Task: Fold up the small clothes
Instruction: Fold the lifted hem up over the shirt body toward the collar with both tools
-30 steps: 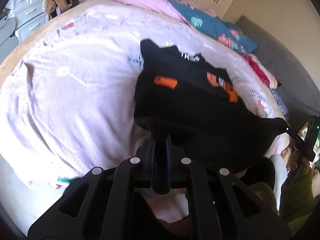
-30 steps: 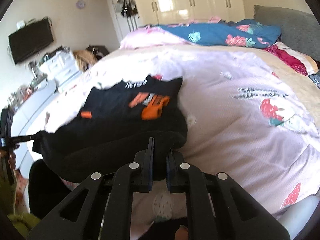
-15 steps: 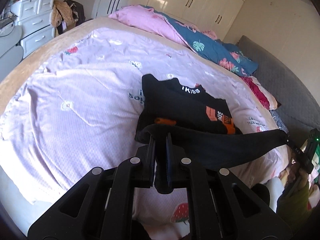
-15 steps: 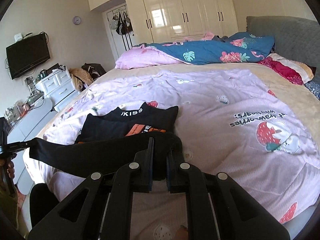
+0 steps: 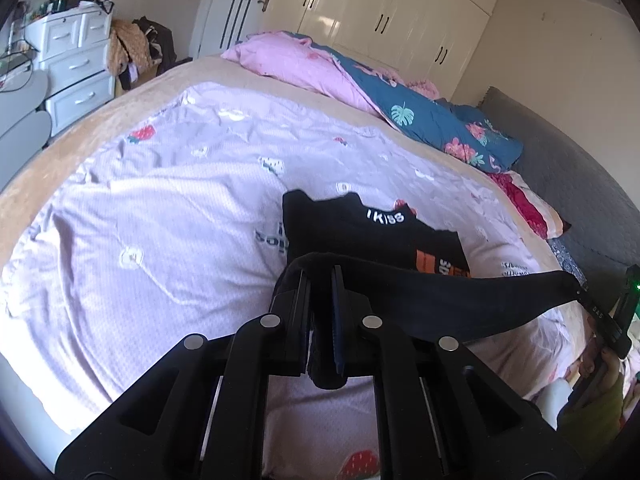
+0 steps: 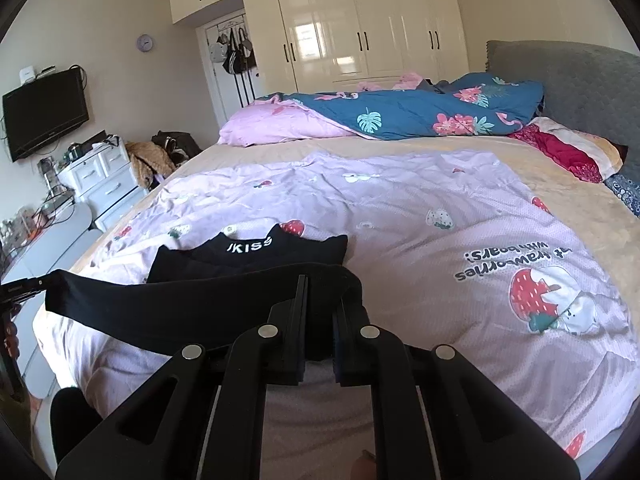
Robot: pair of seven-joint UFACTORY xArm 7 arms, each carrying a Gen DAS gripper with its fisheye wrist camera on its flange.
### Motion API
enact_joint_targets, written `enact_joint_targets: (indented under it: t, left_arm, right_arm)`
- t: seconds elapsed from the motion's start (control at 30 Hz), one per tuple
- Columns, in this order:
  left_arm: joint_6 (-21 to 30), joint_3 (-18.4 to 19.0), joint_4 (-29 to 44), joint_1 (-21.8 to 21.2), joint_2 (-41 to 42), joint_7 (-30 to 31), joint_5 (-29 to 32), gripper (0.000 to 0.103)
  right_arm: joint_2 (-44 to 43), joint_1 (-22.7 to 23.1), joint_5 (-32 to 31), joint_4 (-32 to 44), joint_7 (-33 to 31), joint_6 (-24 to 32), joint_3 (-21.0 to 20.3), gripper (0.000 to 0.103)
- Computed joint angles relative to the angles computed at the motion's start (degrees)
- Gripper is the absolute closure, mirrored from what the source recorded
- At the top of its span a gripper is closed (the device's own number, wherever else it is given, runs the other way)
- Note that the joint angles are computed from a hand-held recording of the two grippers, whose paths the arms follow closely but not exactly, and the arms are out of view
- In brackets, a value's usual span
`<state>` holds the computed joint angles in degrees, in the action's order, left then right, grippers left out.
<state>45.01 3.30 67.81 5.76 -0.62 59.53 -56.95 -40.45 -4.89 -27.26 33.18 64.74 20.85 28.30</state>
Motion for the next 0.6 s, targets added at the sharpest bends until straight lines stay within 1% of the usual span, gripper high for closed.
enact_joint_targets:
  t: [0.13,0.23,0.4,0.5,0.6]
  left_arm:
    - [-1.6,-0.8,2.2,-0.5,1.9,-1.1,-0.1,0.100]
    - [-2.6,-1.6,3.9,-0.6,3.4,-2.1,-0.2,0.100]
    - [-5.1,-3.1,6.7,-0.9,6.0,-4.0,0.3,0.100]
    - [-6.6,-4.1,7.7,-0.8,7.1,-4.6,0.2,0.100]
    - [-7.8,-4.9,8.9,-0.8,8.4,-5.6,0.0,0.100]
  right_arm:
    - [2.3,-2.5,-1.5,1.7,0.5,-0.7,0.6,0.094]
    - [4.3,-4.9,-3.3,3.2,2.0,-0.7,1.8,0.094]
    - [8.1,-8.7,-7.7,5.9,6.5,-1.0,3.9,0.094]
    - [10.2,-10.0,-10.9,7.8,9.4,-0.1,4.6,0.094]
    - [12.3,-10.3,-14.4,9.4,12.0,1.1,4.7,0.094]
